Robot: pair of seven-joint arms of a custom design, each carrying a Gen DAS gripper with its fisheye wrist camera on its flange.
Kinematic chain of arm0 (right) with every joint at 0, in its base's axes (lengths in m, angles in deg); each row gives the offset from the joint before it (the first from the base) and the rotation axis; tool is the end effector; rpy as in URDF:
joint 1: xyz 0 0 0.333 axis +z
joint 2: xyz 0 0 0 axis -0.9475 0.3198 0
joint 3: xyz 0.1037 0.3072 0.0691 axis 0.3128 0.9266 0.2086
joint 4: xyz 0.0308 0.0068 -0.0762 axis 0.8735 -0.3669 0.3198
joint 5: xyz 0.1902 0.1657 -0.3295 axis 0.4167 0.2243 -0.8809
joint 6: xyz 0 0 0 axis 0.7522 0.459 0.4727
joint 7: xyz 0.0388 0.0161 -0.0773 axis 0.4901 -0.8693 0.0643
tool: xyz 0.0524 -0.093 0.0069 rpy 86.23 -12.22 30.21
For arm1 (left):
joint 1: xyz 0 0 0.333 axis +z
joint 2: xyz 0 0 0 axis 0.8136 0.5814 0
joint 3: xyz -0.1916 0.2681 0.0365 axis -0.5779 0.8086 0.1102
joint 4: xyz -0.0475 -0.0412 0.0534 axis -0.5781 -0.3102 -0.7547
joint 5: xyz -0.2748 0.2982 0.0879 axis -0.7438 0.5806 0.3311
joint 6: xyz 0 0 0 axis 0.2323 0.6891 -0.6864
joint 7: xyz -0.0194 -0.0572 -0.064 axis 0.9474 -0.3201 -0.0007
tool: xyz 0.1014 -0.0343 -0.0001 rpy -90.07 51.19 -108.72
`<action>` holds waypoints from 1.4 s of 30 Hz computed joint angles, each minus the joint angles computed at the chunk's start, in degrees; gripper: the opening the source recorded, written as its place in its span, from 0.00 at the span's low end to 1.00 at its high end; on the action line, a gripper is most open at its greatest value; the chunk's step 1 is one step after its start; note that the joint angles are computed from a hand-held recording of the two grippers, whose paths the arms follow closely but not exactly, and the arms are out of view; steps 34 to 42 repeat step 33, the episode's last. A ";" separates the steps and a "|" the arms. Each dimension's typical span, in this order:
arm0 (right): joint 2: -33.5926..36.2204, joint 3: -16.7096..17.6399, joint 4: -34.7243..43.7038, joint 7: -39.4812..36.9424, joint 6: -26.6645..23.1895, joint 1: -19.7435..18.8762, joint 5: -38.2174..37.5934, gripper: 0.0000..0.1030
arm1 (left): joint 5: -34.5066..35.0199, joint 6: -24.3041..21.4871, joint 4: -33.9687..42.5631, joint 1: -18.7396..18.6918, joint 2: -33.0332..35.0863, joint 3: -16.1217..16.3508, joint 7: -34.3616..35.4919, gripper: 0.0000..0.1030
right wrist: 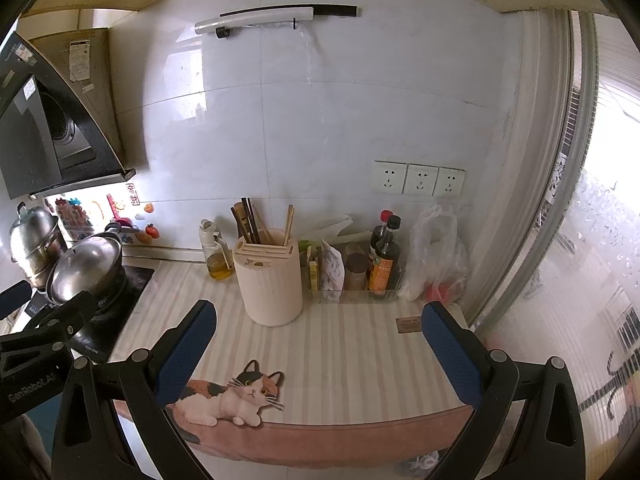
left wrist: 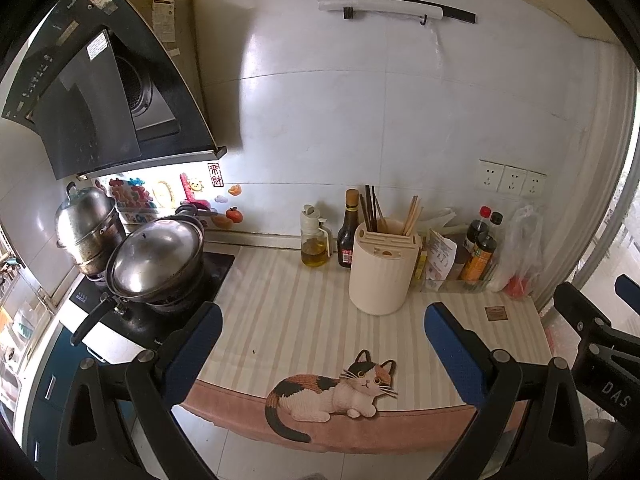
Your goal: Organize utensils
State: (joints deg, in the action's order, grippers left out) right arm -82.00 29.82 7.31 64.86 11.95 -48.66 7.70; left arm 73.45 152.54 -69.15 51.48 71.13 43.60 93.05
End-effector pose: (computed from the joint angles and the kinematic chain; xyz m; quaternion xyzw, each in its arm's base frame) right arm 0.4758 0.2478 0.8604 -0.5184 0.7353 -0.3820 0.2113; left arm 0.5175 -0.0942 0.8387 -0.5531 0.7250 -0.3244 0.2515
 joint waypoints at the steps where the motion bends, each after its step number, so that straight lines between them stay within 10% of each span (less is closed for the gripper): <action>1: 0.17 0.06 0.23 -0.09 -0.19 0.03 -0.16 1.00 | 0.04 -0.08 0.23 -0.02 0.15 -0.06 -0.12 1.00; 42: 0.66 -0.23 1.12 -0.48 -0.73 0.48 -0.37 1.00 | -1.17 0.16 0.09 0.04 0.05 0.39 0.60 1.00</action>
